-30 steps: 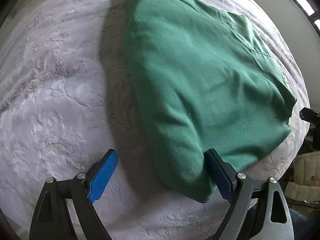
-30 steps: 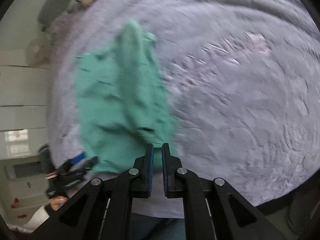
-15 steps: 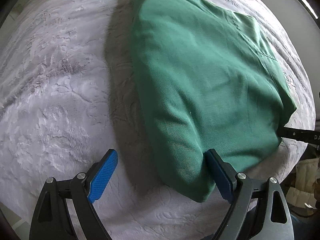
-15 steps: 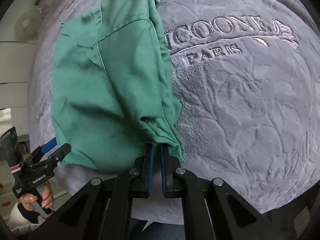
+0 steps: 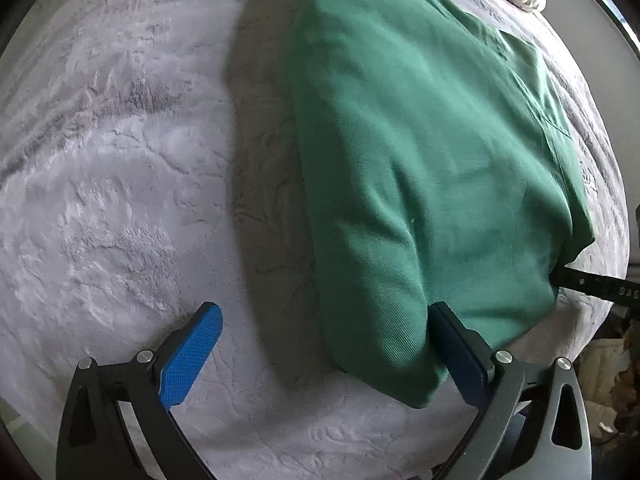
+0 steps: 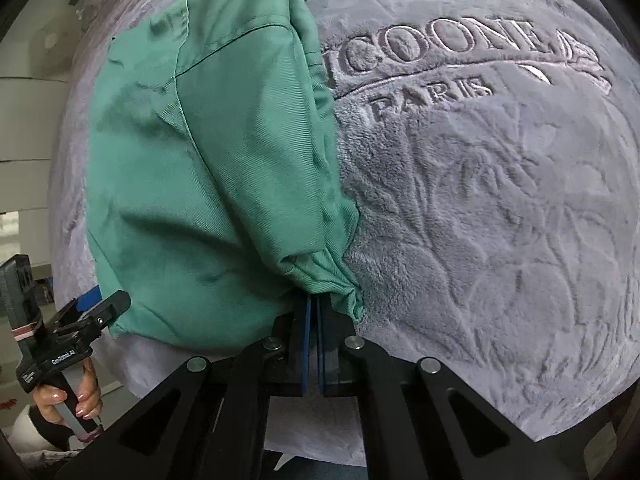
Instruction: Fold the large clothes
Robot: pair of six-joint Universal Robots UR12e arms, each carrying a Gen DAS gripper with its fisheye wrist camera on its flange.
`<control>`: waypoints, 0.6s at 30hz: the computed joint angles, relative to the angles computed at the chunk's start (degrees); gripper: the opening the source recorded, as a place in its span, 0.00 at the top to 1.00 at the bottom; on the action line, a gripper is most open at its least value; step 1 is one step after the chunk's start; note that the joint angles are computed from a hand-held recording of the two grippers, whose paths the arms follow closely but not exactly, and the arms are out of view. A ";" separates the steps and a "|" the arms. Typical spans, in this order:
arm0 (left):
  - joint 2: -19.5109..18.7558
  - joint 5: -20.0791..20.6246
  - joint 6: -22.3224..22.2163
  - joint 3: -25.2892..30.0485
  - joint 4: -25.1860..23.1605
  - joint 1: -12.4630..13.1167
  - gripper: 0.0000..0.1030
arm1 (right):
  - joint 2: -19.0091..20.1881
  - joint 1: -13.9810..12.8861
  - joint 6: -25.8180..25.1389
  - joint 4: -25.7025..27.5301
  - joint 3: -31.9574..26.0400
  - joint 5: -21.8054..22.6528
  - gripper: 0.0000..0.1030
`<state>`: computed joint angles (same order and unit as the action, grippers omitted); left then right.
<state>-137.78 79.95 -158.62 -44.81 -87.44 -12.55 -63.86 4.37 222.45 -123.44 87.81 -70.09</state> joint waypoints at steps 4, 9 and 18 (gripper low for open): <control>0.48 1.40 0.27 0.16 0.85 -0.12 0.00 | -1.35 -0.80 -0.77 1.30 -0.10 1.20 0.98; 0.66 2.08 -1.97 1.31 2.17 0.45 0.00 | -3.44 -0.54 -1.97 -4.31 0.07 -0.54 0.98; -0.50 4.53 -3.79 3.84 1.83 -0.02 0.00 | 1.76 -0.38 -4.30 1.72 -6.42 -5.64 0.99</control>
<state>-138.28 84.48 -162.41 -40.97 -85.61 -12.57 -62.10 3.98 218.15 -121.72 81.39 -75.73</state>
